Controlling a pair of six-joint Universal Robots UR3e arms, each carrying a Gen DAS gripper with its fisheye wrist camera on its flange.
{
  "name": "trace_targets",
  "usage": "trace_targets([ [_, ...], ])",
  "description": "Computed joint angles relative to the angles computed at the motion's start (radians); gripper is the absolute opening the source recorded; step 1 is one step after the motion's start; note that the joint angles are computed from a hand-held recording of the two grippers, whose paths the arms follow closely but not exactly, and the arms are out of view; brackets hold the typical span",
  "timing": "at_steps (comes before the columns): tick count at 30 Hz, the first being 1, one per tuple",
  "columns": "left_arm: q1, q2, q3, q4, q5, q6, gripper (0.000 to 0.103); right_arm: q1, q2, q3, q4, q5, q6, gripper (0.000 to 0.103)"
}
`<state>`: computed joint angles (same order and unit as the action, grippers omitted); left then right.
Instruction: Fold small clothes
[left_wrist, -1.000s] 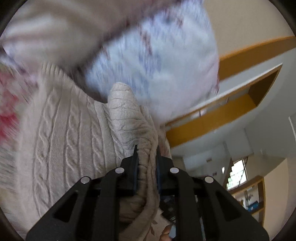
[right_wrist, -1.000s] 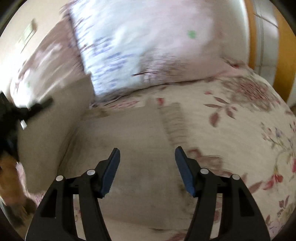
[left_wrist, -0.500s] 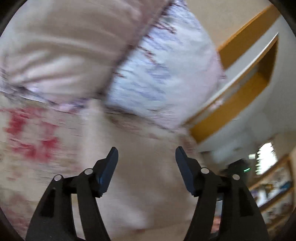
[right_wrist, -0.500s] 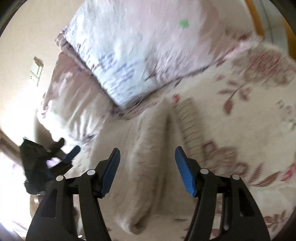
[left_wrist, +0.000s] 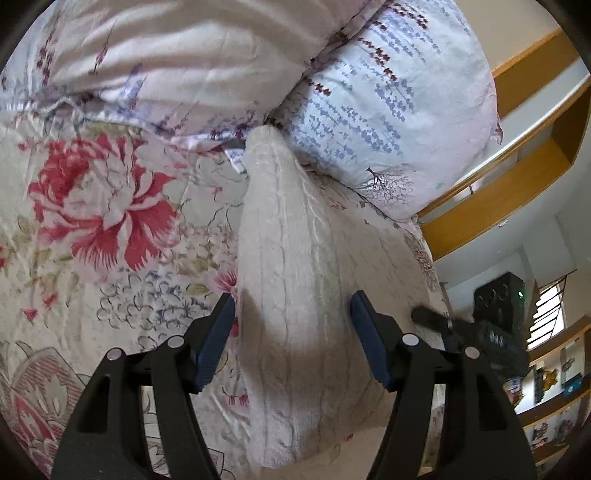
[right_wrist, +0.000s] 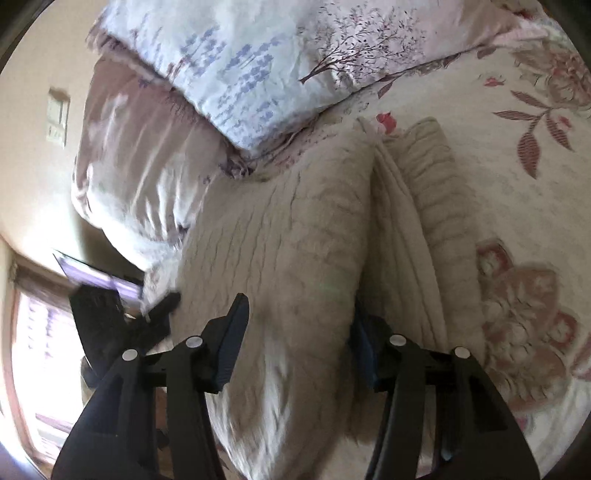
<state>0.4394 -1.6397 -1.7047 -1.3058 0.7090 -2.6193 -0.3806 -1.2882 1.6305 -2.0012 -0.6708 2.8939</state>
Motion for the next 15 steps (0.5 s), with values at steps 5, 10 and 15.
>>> trace_targets([
  [5,0.014,-0.030,0.021,-0.076,-0.035,0.003,0.066,0.018,0.105,-0.067,-0.118,0.006,0.139,0.033],
  [10,0.027,-0.027,0.046,-0.126,-0.045,0.003,0.068,0.073,0.052,-0.048,-0.283,-0.106,0.162,0.020],
  [15,0.039,-0.011,0.046,-0.139,-0.050,0.003,0.069,0.095,-0.048,-0.019,-0.450,-0.183,0.180,0.019],
])
